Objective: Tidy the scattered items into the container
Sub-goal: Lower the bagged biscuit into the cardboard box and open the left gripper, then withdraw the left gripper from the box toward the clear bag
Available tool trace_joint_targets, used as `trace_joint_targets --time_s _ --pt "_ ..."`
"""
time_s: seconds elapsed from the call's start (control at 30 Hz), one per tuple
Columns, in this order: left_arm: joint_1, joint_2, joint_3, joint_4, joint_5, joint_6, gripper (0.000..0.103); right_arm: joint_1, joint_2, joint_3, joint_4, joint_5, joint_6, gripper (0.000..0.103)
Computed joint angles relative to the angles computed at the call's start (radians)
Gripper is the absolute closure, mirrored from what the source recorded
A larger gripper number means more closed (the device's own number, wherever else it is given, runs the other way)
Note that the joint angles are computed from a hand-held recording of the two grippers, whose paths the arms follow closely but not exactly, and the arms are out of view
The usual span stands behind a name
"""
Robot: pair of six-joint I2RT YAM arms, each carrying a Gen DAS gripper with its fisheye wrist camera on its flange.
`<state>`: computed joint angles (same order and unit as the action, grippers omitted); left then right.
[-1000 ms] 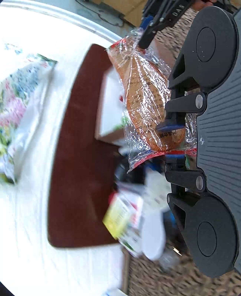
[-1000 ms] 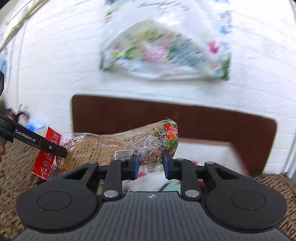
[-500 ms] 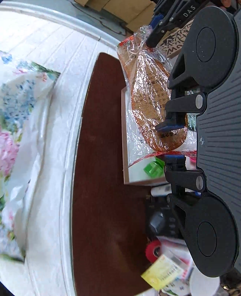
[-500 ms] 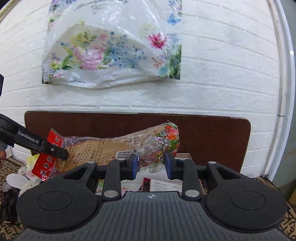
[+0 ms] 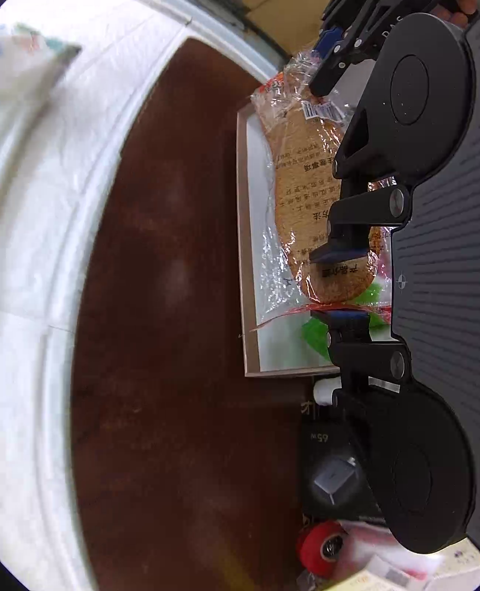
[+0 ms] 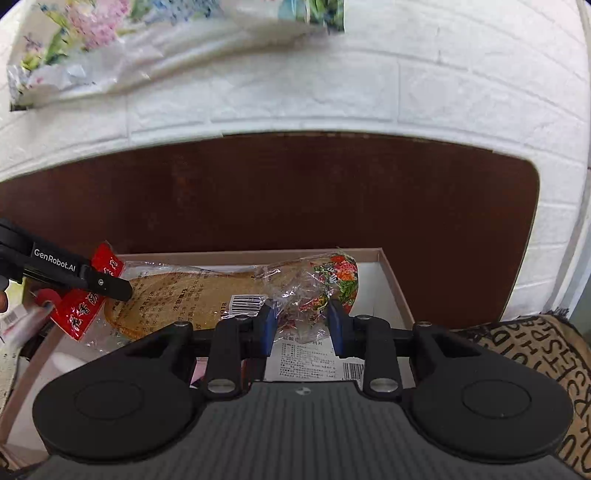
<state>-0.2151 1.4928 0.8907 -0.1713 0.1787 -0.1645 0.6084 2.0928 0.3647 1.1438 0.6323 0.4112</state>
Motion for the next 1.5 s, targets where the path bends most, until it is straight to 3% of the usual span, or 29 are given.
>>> trace_joint_targets --time_s 0.03,0.07,0.1,0.17,0.2,0.33,0.67,0.93,1.3,1.5 --pt "-0.006 0.013 -0.001 0.018 -0.013 0.001 0.059 -0.017 0.007 0.018 -0.024 -0.02 0.002 0.063" --pt "-0.009 0.019 -0.009 0.043 -0.022 0.001 0.046 -0.027 0.003 0.032 -0.06 -0.034 0.009 0.054" --pt "-0.01 0.017 -0.022 0.067 -0.024 0.002 0.022 -0.028 -0.004 0.043 -0.087 -0.032 0.019 0.037" --pt "0.007 -0.016 -0.084 0.145 0.016 -0.005 0.01 0.0 0.001 0.041 -0.071 0.023 0.02 0.01" --pt "0.017 -0.037 -0.111 0.168 0.041 -0.007 0.007 0.021 0.01 0.034 -0.044 0.062 0.01 0.004" --pt "0.038 -0.113 -0.167 0.145 0.104 0.028 0.0 0.079 -0.009 0.027 -0.094 0.113 0.039 0.002" --pt "-0.007 -0.283 -0.246 0.034 0.034 0.049 0.0 0.21 -0.104 -0.03 -0.166 0.17 0.141 0.001" --pt "-0.039 -0.551 -0.341 -0.076 -0.017 0.073 0.0 0.375 -0.224 -0.076 -0.267 0.282 0.255 0.001" --pt "-0.216 -0.928 -0.378 -0.419 -0.245 0.017 0.0 0.665 -0.311 -0.038 -0.548 0.477 0.498 0.0" --pt "-0.436 -1.112 -0.389 -0.618 -0.477 -0.106 0.0 0.805 -0.306 0.041 -0.811 0.558 0.717 0.0"
